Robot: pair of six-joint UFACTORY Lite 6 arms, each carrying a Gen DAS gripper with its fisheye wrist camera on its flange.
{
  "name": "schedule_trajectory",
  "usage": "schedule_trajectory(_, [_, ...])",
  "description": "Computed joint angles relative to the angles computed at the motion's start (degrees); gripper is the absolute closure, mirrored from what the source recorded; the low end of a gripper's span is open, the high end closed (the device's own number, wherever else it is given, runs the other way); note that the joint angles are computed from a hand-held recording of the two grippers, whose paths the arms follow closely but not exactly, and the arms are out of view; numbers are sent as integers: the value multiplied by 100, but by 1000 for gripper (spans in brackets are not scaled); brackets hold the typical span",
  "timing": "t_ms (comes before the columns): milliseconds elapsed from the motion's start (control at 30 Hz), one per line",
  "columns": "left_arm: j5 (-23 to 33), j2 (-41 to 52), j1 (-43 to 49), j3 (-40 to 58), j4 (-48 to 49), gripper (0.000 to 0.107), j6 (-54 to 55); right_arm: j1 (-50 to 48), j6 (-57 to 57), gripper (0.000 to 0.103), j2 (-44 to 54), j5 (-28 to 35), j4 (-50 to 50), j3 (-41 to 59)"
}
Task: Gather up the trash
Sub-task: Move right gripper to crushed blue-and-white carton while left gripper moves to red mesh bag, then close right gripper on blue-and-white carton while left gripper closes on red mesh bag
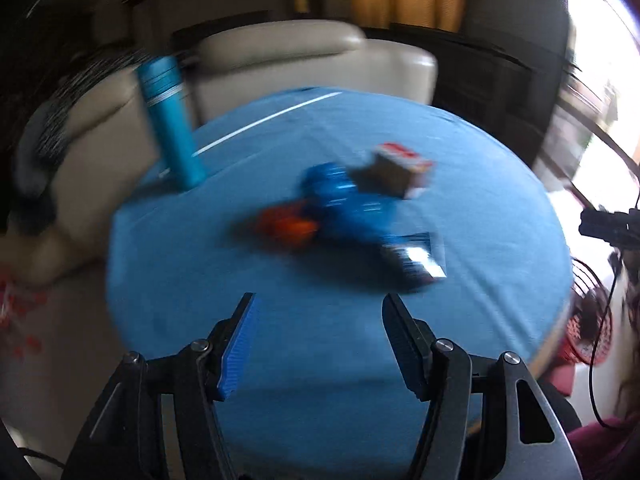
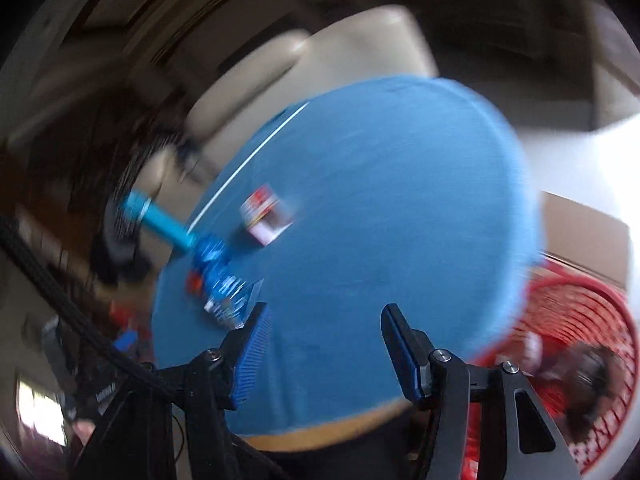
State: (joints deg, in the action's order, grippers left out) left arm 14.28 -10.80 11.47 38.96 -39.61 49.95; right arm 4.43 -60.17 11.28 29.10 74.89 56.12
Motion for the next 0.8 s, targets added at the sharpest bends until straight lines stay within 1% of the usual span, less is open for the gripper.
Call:
schedule_trajectory(33, [78,164,335,59,-531,43,600,263,242,42,253,-53,-193,276])
schedule_trajectory(100, [264,578,801,237,-1494,43,1655,1083,891,42,1152,-310,-711,1245])
schedule_trajectory(167, [447,762,1018,312,-1881,43,2076,1559,1566,42,1809,-377,-1365,2037])
schedule_trajectory(200, [547,1003,1110,504,-2029,43,2245,1788,1886,42,2201,-379,-1658,2517])
schedule_trajectory(267, [579,1316,1132,835,-2011,42,2182,2148,2551,42,2972,-333,-2249,3561])
schedule_trajectory(333, [642,1712,1102,1223,-2126,42,2188,2379,3462,42,3745,-95,-3176,4744])
schedule_trajectory(367, [778,1989,1134,1530,-2120,42,2119,2432,3964,42,4101,185,-3705,5343])
schedule_trajectory(400, [922,2228,1186,1800,-2062,42,2007,2558,4359,42,4524,272,-4143,5943])
schedule_trajectory(433, [1012,2454,1193,2036,-2041,42,1903,2608,4723,42,4924,558,-4526,6543])
schedule_trajectory(533, [1432,3281,1231,2925,-1924,42,1513,2730,5256,42,5764,1085,-5063,7736])
schedule_trajectory(600, [1718,3932,1193,3660,-1710,43,1074,2891,5774,42,6252,1239,-5761,8363])
schedule_trajectory(633, [1901,4215,1189,4005,-1585,43,866,2939,5899,43,6364,1218,-5931,8474])
schedule_trajectory(667, [2100,4586,1151,4447,-1447,43,574,3001,5987,54,6349,1066,-6110,8346])
schedule_trajectory(700, [2202,4840,1118,4744,-1389,43,403,3058,6017,57,6150,773,-6269,7977])
schedule_trajectory(767, [2476,5525,1015,5563,-1301,43,-17,3196,6270,58,5750,330,-6721,7277])
schedule_trajectory(800, [2597,5852,967,5993,-1159,43,-311,3219,6290,58,5529,107,-6753,6892])
